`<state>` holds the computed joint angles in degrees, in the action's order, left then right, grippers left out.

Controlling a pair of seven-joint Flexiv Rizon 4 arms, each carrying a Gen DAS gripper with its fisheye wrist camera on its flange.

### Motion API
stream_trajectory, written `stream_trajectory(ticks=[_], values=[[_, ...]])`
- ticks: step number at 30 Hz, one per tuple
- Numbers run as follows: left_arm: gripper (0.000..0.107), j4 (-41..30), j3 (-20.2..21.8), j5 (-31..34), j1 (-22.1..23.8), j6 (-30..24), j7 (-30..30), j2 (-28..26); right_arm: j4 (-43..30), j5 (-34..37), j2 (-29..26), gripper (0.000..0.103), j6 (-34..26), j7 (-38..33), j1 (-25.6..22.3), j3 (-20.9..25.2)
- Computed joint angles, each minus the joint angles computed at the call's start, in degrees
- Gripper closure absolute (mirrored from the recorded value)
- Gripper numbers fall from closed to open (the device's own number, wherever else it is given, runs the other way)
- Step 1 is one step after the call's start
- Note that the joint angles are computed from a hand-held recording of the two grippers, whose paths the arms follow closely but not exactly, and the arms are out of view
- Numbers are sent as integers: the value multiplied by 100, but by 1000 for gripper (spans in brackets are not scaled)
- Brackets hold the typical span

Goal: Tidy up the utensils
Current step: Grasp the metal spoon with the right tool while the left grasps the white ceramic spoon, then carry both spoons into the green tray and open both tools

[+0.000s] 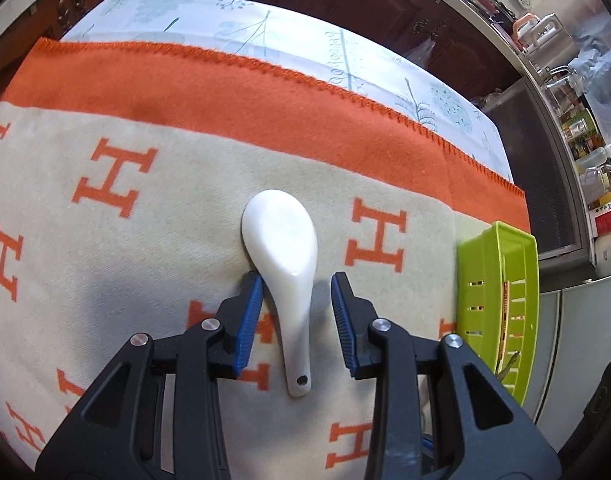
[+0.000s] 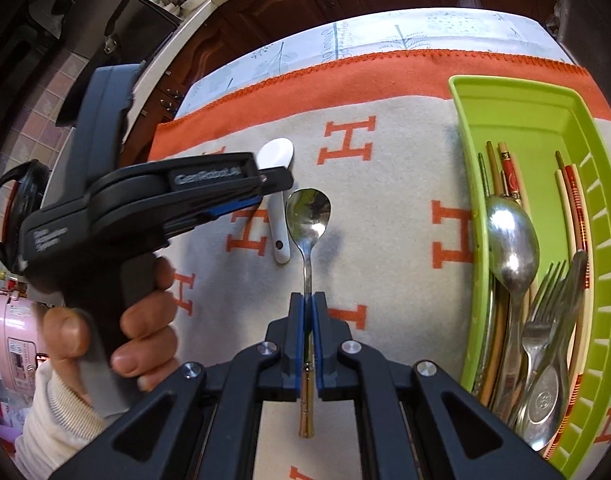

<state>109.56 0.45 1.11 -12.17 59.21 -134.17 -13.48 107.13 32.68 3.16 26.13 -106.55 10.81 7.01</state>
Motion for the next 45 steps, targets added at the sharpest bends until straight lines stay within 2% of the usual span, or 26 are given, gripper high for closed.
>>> stream_trajectory(ticks=[1, 3, 8, 13, 15, 23, 27, 34, 39, 45], values=[[76, -34, 22, 76, -27, -9, -69, -8, 2, 48, 12, 99, -25, -32, -23, -27], [86, -71, 46, 171, -59, 70, -197, -59, 10, 109, 26, 99, -25, -66, -59, -60], [91, -142, 133, 453, -173, 139, -571, -97, 43, 267, 60, 99, -23, -127, -182, -151], [94, 138, -103, -101, -38, 493, -169, -9, 55, 467, 89, 99, -77, -180, -271, -218], [101, 232, -146, -174, -57, 642, 8, 49, 54, 529, 85, 99, -76, -207, -299, -239], [101, 544, -207, -221, -232, 1093, 267, 301, 20, 817, 98, 99, -126, -350, -439, -341], [101, 474, -236, -84, -341, 928, 336, 457, 20, 918, 139, 99, -167, -378, -509, -380], [101, -22, -507, 3, -552, 309, 604, 645, -91, 1015, 306, 99, -295, -465, -718, -607], [101, -540, -731, -158, -793, 39, 809, 370, -193, 355, 283, 99, -130, -415, -798, -602], [101, -1139, -754, -61, -1148, -430, 755, -149, -159, -212, 64, 99, 28, -331, -872, -585]])
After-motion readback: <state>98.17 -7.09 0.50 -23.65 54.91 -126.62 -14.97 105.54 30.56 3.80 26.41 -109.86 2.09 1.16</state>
